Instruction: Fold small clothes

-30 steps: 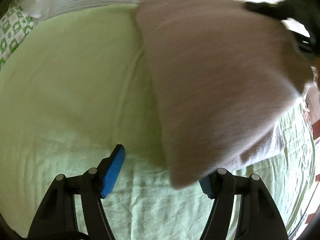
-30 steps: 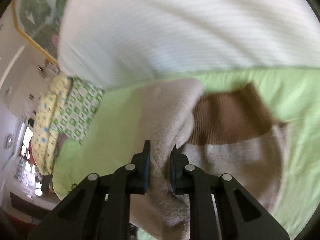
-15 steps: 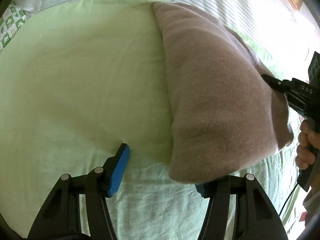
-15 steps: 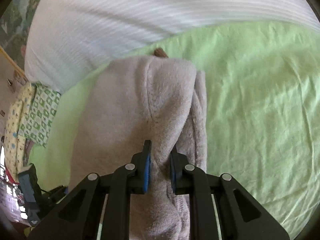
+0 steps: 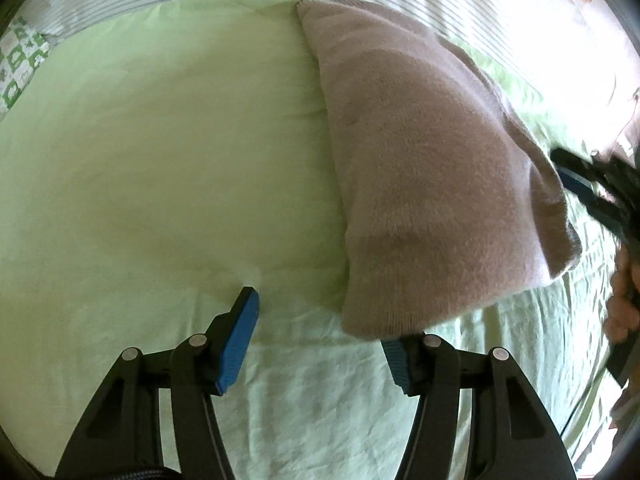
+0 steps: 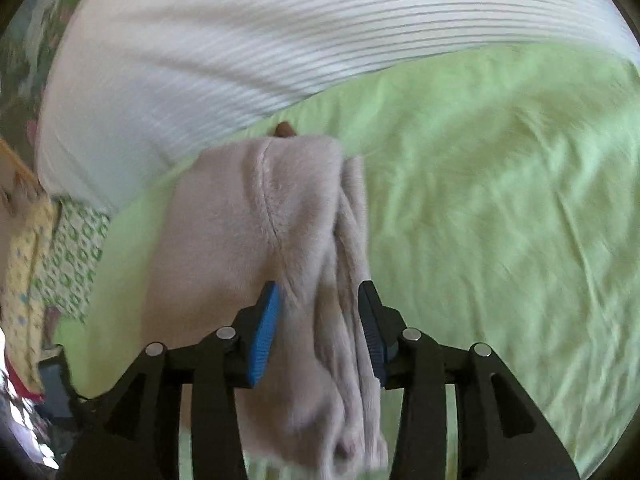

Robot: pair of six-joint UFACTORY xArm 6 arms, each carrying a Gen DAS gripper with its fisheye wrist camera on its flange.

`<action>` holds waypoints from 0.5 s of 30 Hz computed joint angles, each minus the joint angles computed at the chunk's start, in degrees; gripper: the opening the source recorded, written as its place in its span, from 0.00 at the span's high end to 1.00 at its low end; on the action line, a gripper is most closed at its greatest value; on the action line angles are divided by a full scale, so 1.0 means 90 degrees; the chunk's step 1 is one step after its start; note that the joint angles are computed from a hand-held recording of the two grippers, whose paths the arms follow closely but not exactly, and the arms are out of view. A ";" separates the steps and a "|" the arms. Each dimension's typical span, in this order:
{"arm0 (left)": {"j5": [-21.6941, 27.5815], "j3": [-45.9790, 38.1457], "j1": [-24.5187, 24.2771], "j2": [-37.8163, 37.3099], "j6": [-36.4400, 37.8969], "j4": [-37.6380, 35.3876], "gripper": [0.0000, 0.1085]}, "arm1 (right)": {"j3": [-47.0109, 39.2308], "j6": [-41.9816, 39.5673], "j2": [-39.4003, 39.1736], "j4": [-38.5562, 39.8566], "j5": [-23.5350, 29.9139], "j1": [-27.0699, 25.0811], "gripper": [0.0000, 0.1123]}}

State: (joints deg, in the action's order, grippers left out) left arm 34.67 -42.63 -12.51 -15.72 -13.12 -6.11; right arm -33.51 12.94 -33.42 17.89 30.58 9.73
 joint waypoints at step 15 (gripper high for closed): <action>-0.0145 0.0343 -0.0306 -0.0251 0.0192 0.0241 0.86 | 0.0676 0.0709 -0.1084 -0.0928 0.1125 0.0225 0.94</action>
State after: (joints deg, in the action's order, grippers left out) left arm 33.36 -39.55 -15.27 -17.97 -11.39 -3.94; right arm -27.42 19.31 -43.17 9.54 40.70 11.76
